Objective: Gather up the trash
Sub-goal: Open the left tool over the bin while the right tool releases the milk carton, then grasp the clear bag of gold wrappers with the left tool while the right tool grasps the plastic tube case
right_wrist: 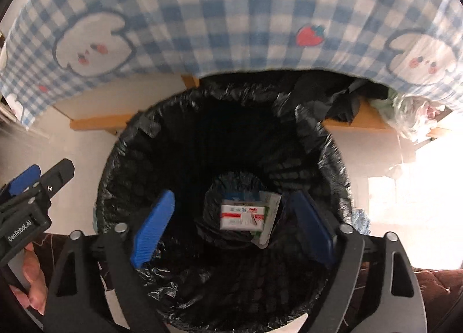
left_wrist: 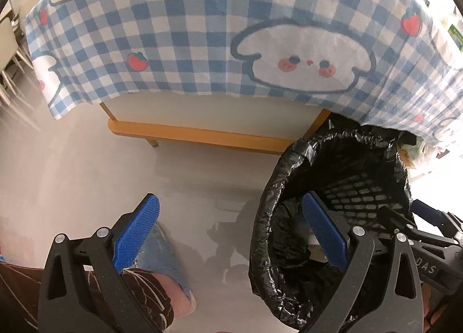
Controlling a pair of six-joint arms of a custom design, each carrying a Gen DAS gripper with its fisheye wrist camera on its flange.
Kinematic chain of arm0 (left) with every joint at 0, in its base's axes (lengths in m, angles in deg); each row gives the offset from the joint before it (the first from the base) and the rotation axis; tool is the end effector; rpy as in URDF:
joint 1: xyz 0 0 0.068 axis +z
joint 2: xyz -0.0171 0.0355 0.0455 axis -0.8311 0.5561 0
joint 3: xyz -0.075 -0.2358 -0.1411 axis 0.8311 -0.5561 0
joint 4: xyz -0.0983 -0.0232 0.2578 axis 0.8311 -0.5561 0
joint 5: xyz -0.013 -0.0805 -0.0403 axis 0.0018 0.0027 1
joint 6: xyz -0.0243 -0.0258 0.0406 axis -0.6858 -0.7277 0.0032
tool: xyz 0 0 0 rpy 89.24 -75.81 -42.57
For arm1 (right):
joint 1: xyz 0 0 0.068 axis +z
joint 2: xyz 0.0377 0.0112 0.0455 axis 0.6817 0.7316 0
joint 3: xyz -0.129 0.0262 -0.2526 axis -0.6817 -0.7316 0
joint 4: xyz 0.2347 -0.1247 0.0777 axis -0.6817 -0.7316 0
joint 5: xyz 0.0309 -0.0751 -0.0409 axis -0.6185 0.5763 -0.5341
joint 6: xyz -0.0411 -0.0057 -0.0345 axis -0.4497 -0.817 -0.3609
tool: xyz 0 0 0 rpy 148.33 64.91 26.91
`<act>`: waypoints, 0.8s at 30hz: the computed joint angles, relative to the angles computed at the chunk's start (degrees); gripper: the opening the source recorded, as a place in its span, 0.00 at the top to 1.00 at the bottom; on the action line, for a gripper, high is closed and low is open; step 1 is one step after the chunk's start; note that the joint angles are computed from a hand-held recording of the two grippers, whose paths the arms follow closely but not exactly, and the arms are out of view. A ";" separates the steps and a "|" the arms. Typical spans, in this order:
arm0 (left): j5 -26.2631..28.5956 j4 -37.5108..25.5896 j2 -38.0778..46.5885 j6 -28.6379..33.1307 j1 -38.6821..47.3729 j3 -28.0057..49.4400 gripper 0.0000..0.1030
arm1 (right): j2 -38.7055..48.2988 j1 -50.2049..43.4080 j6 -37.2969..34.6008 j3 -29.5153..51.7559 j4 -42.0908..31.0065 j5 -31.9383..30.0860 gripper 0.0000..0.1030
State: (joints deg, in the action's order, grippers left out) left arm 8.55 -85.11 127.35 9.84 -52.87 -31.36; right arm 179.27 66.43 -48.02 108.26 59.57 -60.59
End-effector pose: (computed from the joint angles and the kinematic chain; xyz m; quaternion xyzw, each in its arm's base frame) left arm 0.2621 0.0159 0.0762 -0.0675 0.9720 0.0062 0.2249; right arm 0.2991 0.1269 0.0477 -0.0158 0.9828 0.0353 0.1808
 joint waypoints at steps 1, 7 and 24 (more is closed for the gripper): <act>0.07 -0.69 -0.85 0.05 0.21 0.08 0.06 | -0.98 0.40 0.15 -0.28 -0.20 0.99 0.15; 0.62 -9.28 -7.86 1.43 0.98 2.72 0.06 | -10.23 1.52 -1.19 -1.56 -2.56 2.01 0.13; 4.81 -29.67 -18.49 4.20 4.73 16.53 0.06 | -27.02 2.54 -2.87 4.99 -14.54 3.85 0.13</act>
State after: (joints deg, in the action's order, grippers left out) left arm 13.36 -114.78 108.86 14.05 -48.13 -14.84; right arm 152.25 68.97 -50.89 113.24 45.03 -56.73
